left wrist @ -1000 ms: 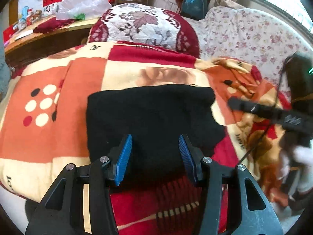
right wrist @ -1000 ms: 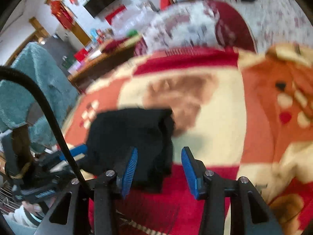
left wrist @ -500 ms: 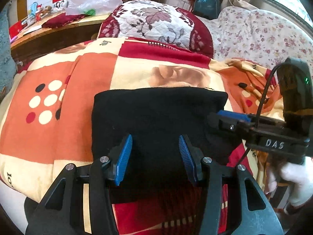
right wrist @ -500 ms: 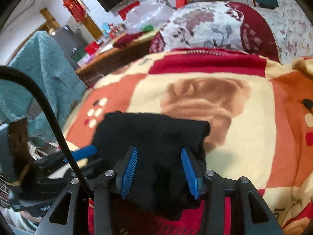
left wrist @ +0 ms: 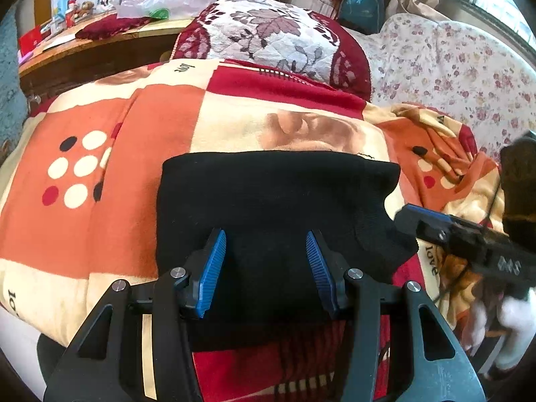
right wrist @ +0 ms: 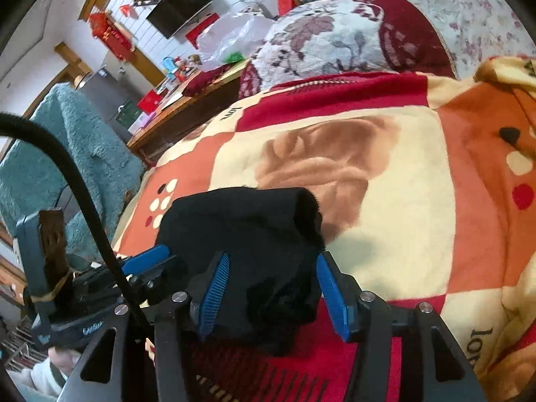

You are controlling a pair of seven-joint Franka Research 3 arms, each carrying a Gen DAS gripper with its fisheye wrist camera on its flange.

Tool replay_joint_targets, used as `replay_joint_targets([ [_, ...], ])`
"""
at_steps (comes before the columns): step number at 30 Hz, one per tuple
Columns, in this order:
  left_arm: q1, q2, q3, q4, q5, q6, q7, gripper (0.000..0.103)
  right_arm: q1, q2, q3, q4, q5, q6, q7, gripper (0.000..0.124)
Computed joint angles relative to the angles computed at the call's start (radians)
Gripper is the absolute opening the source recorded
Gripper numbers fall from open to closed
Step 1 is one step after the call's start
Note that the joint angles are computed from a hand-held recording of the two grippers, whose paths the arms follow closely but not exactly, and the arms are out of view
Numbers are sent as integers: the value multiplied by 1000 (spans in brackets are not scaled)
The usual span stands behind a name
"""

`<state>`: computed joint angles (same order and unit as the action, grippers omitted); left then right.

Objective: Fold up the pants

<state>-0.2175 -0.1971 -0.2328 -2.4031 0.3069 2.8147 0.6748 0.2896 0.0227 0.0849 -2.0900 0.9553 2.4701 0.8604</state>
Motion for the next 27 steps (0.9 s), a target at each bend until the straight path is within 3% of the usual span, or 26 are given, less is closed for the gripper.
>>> replay_joint_targets([
  [5,2,-34,4,-22,-12,-5,-12,50,30,-44,15,-35,6,29,-79,53],
  [9,15,-70,0,-51,0,-9,-42,50,58,-29,31,-58,-232,94,37,53],
  [12,17,-101,13,-86,-16,-2,-50,50,61,-31,25,-83,-270,104,53,53],
  [15,-14,-126,67,-144,-91,83,-5,51,43,-40,1,-82,-104,59,-23,53],
  [17,-88,-120,144,-161,-204,124,92,59,19,-25,-21,-59,31,2,-59,54],
  [19,-203,-105,254,-172,-376,163,233,63,-6,-1,-34,-35,114,-53,-60,69],
  [20,-234,-101,282,-172,-433,169,278,63,-21,18,-38,-17,138,-88,-50,79],
  [23,-229,-86,282,-162,-498,151,340,63,-49,71,-32,28,154,-154,-27,79],
  [27,-282,-56,321,-147,-653,139,479,64,-81,150,-12,84,177,-267,-18,79],
])
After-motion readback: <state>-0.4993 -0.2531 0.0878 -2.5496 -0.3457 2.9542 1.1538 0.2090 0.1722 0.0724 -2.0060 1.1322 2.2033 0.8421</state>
